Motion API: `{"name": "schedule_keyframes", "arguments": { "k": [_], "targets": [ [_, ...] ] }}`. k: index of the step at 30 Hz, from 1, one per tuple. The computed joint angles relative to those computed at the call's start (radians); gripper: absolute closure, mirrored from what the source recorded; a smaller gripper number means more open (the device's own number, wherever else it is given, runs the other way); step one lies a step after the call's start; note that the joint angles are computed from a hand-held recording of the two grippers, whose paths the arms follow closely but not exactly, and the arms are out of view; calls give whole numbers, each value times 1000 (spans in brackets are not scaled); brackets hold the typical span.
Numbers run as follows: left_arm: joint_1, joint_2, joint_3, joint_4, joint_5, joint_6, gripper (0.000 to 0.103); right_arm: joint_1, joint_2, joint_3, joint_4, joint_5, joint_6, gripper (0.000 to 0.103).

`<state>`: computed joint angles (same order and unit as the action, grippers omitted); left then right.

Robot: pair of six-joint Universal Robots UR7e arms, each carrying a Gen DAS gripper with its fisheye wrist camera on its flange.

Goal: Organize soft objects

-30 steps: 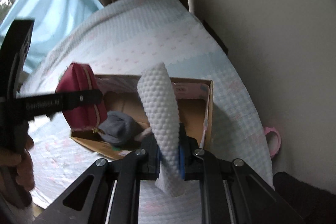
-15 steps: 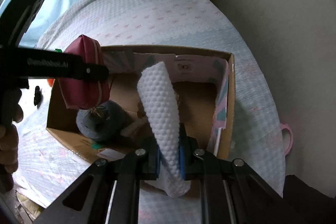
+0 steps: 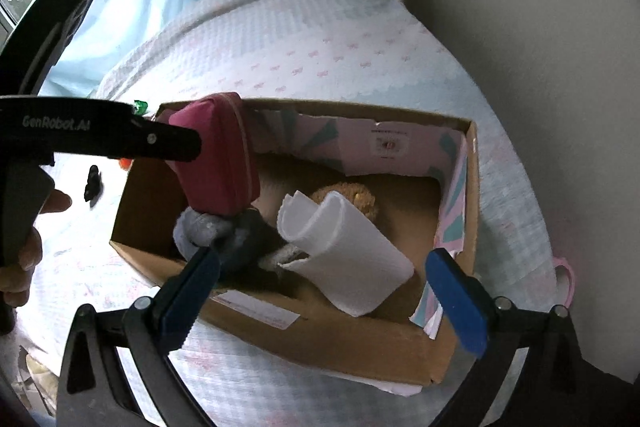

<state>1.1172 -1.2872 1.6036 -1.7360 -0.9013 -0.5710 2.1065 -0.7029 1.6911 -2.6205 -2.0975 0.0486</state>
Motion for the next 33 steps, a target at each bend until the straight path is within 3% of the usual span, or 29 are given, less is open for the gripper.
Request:
{"name": "schedule_keyframes", "arguments": {
  "k": [12,19,25,33],
  "targets": [
    [-111,-159,79,27,46,-26,0,101,-58,7,3,-81,60,0],
    [-216,-303,119,104,96,-66,0,195,-88,-21,46,-140,163,0],
    [-343,-455,146,227,179,-131,0,292,-96,-62,105,-209,250,0],
    [-543,-642,91,614,286,-366,0,432,-77,-112,105,-285,370,0]
  ]
}}
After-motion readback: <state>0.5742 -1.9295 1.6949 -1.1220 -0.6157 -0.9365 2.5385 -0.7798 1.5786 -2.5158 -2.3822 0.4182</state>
